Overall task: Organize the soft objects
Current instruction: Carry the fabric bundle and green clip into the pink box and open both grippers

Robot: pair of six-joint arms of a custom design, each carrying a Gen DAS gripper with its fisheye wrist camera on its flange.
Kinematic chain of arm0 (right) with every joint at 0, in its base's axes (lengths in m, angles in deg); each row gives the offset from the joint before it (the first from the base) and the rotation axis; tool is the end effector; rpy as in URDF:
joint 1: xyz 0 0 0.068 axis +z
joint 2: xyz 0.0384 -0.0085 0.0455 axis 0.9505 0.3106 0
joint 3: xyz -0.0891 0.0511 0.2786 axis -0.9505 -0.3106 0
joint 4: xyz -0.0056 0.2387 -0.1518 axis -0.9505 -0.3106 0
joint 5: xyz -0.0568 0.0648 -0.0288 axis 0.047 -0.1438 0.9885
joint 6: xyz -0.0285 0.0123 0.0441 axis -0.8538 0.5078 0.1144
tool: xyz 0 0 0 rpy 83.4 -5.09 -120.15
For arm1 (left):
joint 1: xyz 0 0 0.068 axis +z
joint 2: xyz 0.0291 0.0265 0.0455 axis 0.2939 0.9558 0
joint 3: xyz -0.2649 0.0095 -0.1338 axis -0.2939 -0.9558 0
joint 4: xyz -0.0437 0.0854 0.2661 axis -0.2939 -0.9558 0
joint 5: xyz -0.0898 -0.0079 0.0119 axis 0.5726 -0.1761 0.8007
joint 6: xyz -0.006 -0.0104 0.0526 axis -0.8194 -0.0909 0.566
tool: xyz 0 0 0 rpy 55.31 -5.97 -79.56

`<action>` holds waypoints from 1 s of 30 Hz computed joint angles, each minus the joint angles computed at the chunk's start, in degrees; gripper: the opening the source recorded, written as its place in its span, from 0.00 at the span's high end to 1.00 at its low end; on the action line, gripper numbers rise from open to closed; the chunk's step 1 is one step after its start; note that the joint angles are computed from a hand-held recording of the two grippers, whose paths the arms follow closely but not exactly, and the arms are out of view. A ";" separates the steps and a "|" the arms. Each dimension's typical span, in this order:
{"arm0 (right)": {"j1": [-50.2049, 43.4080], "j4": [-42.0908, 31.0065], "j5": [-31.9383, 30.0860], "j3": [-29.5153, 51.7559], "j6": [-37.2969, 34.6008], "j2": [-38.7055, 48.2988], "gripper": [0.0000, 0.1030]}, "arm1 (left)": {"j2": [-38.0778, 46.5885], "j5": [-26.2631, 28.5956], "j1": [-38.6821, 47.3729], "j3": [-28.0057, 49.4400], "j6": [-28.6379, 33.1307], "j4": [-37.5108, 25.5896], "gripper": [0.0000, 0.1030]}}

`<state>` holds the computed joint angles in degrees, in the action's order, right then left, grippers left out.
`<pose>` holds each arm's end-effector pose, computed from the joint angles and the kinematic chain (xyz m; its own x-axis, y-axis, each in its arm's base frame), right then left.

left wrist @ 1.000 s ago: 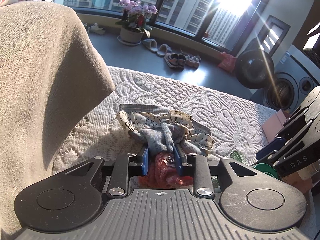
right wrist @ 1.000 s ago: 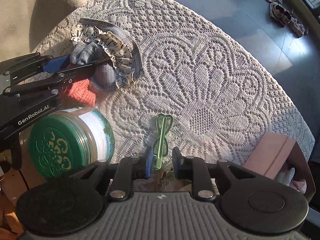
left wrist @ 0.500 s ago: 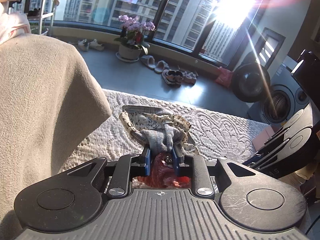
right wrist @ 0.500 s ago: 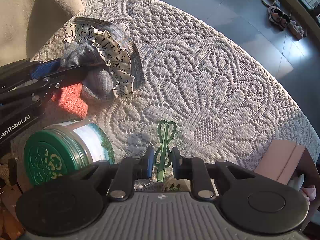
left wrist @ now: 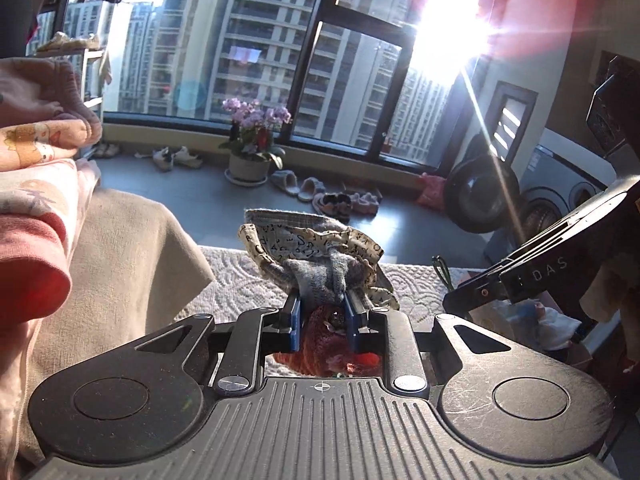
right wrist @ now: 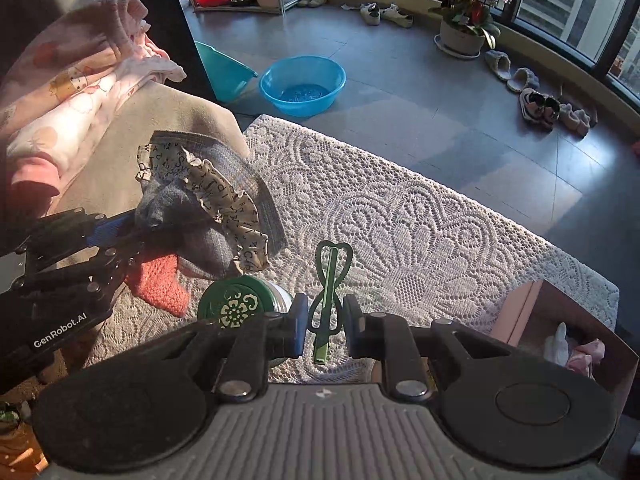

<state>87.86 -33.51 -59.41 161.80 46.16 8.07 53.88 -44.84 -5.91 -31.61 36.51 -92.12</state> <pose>0.2808 0.0921 0.3347 -0.5470 -0.6934 -0.4690 -0.7999 0.5981 0.0488 0.1060 -0.0283 0.2690 -0.4510 -0.3340 -0.8277 -0.2603 0.9363 -0.2360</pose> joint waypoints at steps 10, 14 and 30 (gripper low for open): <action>-16.26 -6.68 -12.78 -4.14 -11.11 -11.37 0.82 | 8.88 -21.97 -30.37 7.91 -20.22 -10.86 0.76; -23.42 -10.49 -16.68 -2.46 -16.90 -11.36 0.82 | 14.17 -21.47 -32.59 9.62 -19.89 -7.55 0.76; -49.56 -20.73 -25.42 4.13 -39.63 -1.28 0.82 | 39.94 -7.01 -33.11 16.97 -15.01 14.13 0.76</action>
<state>38.30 -54.24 -84.83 165.92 6.54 6.79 93.82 -51.85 -39.03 -14.64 21.50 -77.99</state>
